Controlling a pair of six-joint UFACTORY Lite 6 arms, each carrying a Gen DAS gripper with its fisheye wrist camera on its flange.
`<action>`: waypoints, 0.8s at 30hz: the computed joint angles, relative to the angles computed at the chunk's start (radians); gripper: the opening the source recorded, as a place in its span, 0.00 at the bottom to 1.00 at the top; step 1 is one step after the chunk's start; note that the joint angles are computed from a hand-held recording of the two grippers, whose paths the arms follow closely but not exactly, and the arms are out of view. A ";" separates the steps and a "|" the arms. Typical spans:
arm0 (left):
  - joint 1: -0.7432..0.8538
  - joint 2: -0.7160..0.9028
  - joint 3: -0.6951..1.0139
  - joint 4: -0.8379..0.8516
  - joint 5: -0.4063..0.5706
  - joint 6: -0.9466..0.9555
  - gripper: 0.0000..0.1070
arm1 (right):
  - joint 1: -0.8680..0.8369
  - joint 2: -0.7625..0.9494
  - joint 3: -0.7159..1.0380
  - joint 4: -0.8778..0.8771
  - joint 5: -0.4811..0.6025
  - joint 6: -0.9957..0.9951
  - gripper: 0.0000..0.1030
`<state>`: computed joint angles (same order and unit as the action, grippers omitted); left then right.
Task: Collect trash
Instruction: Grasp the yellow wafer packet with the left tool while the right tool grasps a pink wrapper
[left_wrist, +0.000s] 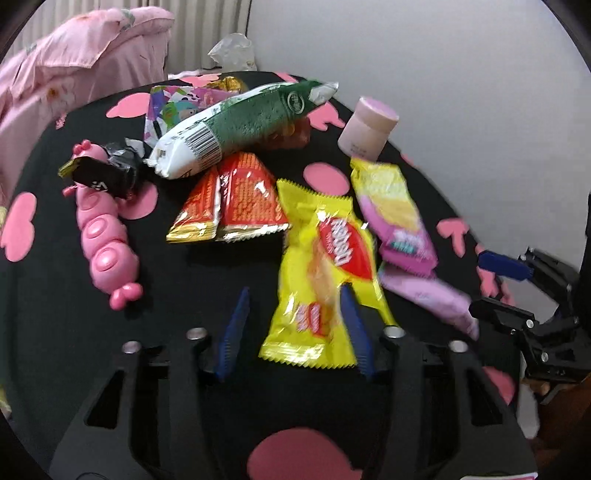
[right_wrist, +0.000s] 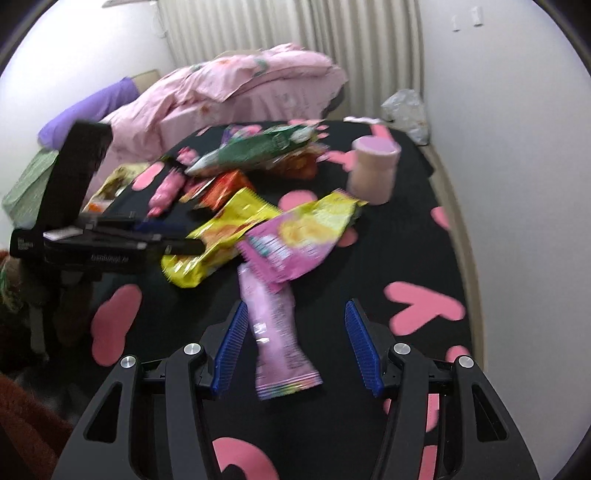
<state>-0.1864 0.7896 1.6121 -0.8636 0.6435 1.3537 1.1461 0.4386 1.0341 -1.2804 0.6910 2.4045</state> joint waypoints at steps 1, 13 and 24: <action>0.007 -0.006 -0.007 0.002 -0.002 0.020 0.31 | -0.006 0.017 0.018 0.003 -0.008 -0.019 0.51; 0.153 -0.086 -0.099 -0.008 -0.042 0.110 0.27 | -0.195 0.054 0.067 -0.093 -0.092 0.118 0.51; 0.223 -0.051 -0.039 -0.017 0.165 0.074 0.27 | -0.241 0.114 0.106 -0.314 -0.132 0.298 0.18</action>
